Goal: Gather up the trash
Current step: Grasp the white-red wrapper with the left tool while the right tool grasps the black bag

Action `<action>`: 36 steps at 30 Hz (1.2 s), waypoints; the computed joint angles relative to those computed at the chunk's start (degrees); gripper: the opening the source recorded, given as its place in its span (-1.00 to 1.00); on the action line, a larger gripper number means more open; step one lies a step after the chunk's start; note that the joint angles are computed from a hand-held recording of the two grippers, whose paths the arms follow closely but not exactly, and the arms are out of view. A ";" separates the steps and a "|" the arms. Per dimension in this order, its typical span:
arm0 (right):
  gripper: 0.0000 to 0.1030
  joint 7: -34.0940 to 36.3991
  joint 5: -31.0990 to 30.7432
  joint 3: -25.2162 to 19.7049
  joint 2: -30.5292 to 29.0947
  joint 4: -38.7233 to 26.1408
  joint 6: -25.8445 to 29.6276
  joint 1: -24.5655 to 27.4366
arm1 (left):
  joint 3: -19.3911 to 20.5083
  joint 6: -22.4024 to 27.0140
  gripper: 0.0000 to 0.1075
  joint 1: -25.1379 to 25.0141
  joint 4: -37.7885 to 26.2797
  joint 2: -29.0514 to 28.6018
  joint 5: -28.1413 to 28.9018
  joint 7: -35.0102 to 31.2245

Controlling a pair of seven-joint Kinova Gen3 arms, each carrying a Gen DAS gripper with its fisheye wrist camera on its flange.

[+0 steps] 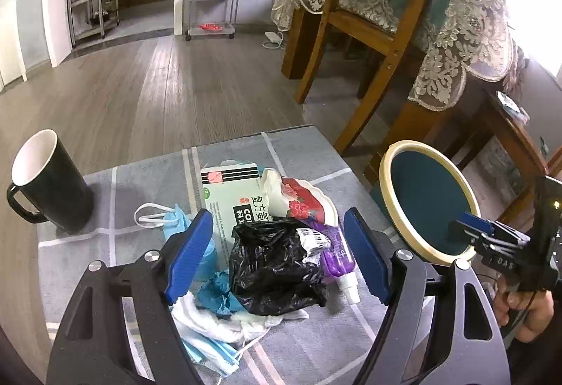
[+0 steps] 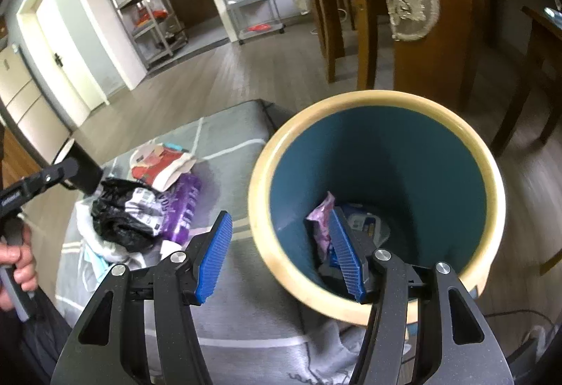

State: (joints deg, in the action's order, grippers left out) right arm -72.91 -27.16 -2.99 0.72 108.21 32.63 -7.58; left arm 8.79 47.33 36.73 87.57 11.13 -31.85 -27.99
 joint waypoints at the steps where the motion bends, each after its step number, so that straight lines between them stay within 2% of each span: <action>1: 0.15 -0.26 0.49 -0.24 0.09 -0.14 0.01 -0.29 | 0.06 -0.44 0.40 -0.54 -0.05 0.30 0.74 -0.77; 6: 0.15 -1.20 2.47 -1.19 0.36 -0.61 -0.01 -1.69 | -0.47 -0.41 0.34 -2.00 -3.34 3.95 4.70 -5.34; 14: 0.15 -2.80 5.80 -2.21 1.36 -1.37 0.63 -3.49 | -2.96 1.00 0.10 -3.16 -8.61 9.52 10.75 -9.47; 18: 0.15 -2.87 6.65 -2.75 2.13 -1.88 1.03 -4.19 | -3.64 3.86 0.04 -3.39 -12.72 12.81 12.59 -12.53; 21: 0.15 -3.44 7.97 -3.20 2.72 -2.34 1.33 -4.90 | -4.26 5.87 -0.09 -3.39 -14.97 14.60 13.74 -14.07; 23: 0.15 -4.20 8.91 -3.45 3.05 -2.57 1.31 -5.40 | -4.20 5.35 -0.37 -4.38 -14.81 14.80 15.76 -14.99; 24: 0.15 -4.37 9.27 -3.54 3.22 -2.70 1.37 -5.56 | -4.24 4.75 -0.42 -4.63 -14.43 14.65 16.41 -15.29; 25: 0.15 -4.56 9.51 -3.61 3.37 -2.75 1.32 -5.69 | -4.27 4.74 -0.60 -4.69 -14.42 14.60 16.80 -15.70; 28: 0.15 -5.13 9.97 -3.78 3.85 -3.04 1.50 -5.96 | -4.03 2.62 -0.66 -5.56 -12.93 13.72 18.43 -17.07; 32: 0.15 -3.67 8.86 -4.07 3.91 -2.80 1.19 -5.68 | -3.99 -2.88 -0.68 -6.86 -8.62 11.06 20.94 -16.70; 36: 0.15 0.69 4.74 -4.56 3.33 -2.06 0.27 -4.96 | -5.10 -6.70 -0.68 -6.08 -5.30 7.76 19.55 -13.94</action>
State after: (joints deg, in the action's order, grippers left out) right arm -72.22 -22.43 -7.55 4.05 106.15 32.90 -12.54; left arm 3.68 40.63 30.65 82.27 18.89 -12.29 -41.93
